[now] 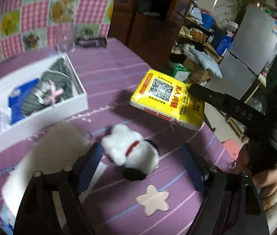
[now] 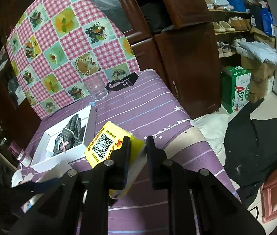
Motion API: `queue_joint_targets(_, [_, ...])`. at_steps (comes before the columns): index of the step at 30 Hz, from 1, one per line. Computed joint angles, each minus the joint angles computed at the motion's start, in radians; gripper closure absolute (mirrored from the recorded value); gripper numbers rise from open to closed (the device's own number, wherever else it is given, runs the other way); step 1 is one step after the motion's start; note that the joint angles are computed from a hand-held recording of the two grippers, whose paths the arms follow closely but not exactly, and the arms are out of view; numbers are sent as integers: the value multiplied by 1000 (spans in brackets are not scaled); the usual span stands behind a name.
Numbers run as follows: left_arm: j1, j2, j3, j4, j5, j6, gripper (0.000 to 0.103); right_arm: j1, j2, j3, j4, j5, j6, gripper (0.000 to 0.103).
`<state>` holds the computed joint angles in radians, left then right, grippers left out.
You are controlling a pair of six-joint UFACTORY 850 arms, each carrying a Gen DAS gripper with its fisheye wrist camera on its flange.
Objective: Organize soft objects
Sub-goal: 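Grasp the white plush dog with the left tool while the right tool holds the yellow packet, then carry the plush dog with the left tool over the box while the right tool carries the yellow packet there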
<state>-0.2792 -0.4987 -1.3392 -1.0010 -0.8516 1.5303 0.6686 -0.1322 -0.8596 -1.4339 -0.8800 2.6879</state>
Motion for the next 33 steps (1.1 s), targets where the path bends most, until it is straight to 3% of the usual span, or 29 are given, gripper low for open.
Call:
queue_joint_targets(5, [-34, -24, -20, 87, 10, -123, 33, -3, 18, 20, -17, 15, 47, 85])
queue_joint_targets(9, [-67, 10, 39, 113, 162, -97, 36, -6, 22, 24, -24, 28, 63, 85])
queue_joint_targets(10, [-75, 19, 54, 122, 199, -87, 45, -7, 22, 24, -23, 28, 59, 85])
queue_joint_targets(11, [-83, 24, 62, 141, 228, -90, 48, -7, 20, 21, -22, 30, 52, 85])
queue_joint_targets(22, [-88, 52, 168, -60, 362, 256, 53, -14, -3, 8, 1, 40, 27, 85])
queue_joint_targets(27, [-77, 38, 156, -85, 334, 273, 59, -10, -9, 5, -5, 29, 17, 85])
queue_joint_targets(33, [-78, 67, 208, -236, 373, 470, 62, -7, -24, -9, -2, 20, -6, 85])
